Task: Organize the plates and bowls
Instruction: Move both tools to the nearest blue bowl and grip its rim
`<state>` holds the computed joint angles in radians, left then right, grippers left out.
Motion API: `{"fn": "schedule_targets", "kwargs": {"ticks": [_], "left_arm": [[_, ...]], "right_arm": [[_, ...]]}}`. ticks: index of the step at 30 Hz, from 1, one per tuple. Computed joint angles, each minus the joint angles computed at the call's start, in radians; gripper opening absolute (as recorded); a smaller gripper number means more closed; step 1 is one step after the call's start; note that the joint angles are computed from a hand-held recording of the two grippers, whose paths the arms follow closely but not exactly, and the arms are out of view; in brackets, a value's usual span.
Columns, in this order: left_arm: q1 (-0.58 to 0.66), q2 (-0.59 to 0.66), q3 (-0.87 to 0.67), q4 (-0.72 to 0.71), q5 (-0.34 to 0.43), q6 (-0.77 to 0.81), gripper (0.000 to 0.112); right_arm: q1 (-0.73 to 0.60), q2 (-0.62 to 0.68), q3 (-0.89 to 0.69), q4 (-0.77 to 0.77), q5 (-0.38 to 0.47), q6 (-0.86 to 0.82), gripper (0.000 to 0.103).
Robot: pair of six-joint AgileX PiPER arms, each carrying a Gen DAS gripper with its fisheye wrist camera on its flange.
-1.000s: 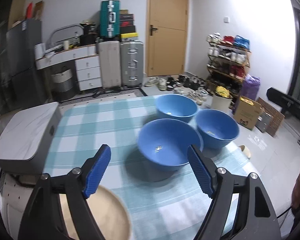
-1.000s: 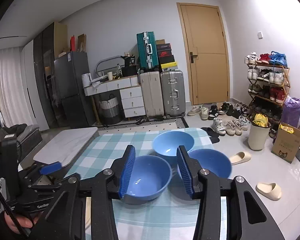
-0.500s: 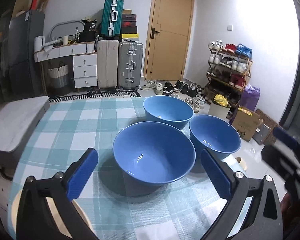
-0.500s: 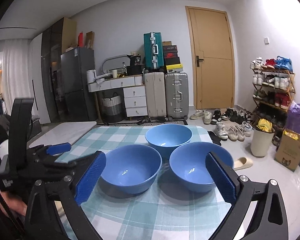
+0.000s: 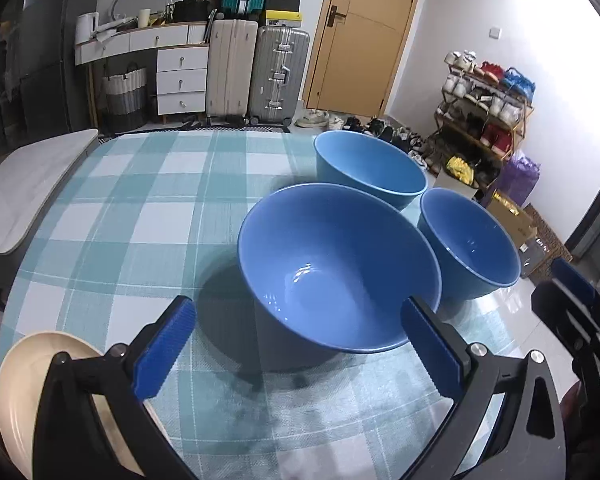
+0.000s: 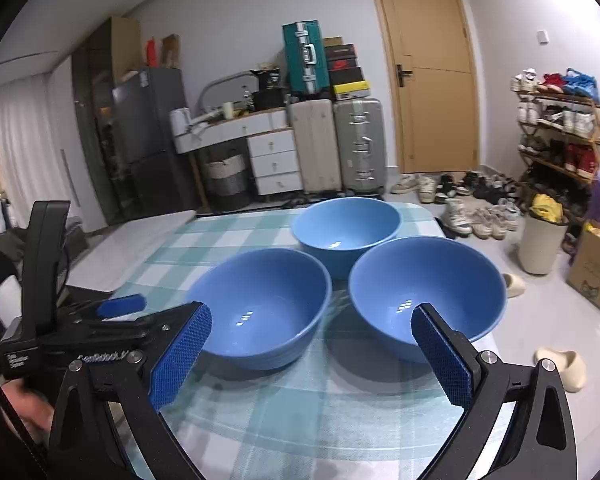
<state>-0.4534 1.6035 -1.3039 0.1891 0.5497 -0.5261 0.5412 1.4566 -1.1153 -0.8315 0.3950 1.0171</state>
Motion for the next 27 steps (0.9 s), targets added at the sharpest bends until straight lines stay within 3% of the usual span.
{"fn": "schedule_targets", "kwargs": {"ticks": [3, 5, 9, 14, 18, 22, 27], "left_arm": [[-0.007, 0.001, -0.006, 0.017, 0.004, 0.0, 0.103], [-0.013, 0.01, -0.023, 0.04, 0.026, -0.02, 0.103], [-0.002, 0.02, -0.05, 0.0, 0.055, 0.023, 0.103], [-0.019, 0.038, -0.093, 0.09, 0.139, -0.035, 0.103], [0.02, 0.047, -0.119, 0.042, 0.172, -0.01, 0.103], [0.061, 0.059, -0.151, 0.025, 0.195, 0.018, 0.103], [0.131, 0.129, -0.276, -0.059, 0.261, 0.127, 0.103]], "right_arm": [[0.028, 0.007, 0.007, -0.178, 0.028, 0.146, 0.102], [0.034, 0.005, 0.011, -0.216, 0.026, 0.17, 0.102], [0.043, 0.009, -0.004, -0.198, 0.029, 0.15, 0.102], [0.05, -0.002, -0.008, -0.216, 0.027, 0.175, 0.102], [0.042, 0.007, -0.04, -0.119, 0.029, 0.092, 0.102], [0.065, 0.034, -0.088, -0.136, 0.088, 0.087, 0.102], [0.066, 0.074, -0.13, -0.063, 0.104, 0.037, 0.102]]}}
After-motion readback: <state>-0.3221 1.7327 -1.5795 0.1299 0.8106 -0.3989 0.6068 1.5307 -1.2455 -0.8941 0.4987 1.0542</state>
